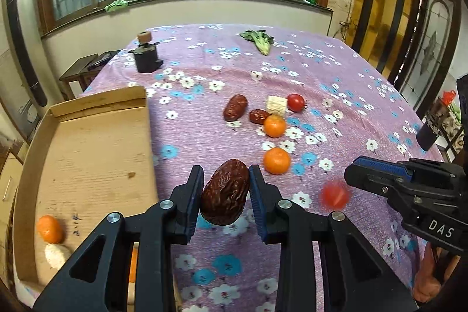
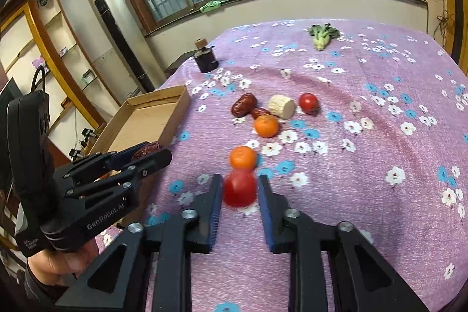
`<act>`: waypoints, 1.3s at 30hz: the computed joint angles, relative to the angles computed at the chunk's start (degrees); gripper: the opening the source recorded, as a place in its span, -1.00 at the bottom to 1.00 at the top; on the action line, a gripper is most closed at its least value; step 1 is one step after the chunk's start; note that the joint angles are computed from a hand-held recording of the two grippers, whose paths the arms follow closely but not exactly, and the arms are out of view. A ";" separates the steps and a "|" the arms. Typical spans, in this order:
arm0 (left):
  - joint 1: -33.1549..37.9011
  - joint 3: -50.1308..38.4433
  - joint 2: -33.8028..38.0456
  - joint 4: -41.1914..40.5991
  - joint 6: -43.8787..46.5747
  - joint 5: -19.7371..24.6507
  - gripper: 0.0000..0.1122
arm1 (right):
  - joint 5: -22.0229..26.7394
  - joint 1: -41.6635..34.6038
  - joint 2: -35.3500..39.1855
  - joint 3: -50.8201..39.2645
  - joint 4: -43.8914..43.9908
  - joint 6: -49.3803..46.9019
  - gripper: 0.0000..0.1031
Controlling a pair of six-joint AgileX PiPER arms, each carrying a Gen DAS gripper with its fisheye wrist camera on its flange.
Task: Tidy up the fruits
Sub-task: 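Carry the date in the left gripper over the tray while the right gripper carries the tomato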
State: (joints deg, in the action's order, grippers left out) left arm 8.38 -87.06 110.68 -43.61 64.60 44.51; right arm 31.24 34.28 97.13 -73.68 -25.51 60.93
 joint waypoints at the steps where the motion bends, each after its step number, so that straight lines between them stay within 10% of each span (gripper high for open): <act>1: 0.46 -0.29 0.23 -0.12 -0.13 0.19 -0.49 | 0.32 0.39 0.33 -0.52 -0.37 0.18 -0.66; 17: 3.32 -2.50 2.03 -1.62 0.08 2.79 -0.49 | 1.37 6.02 9.26 -5.25 8.04 -10.49 -0.21; 39: 6.66 -5.66 2.69 -2.81 -0.58 5.44 -0.49 | 4.65 9.24 11.41 -12.93 9.40 -15.37 -0.39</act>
State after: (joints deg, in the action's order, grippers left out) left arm 15.04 -92.72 113.37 -46.42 64.02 49.96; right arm 35.89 43.52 108.54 -86.61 -16.11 45.56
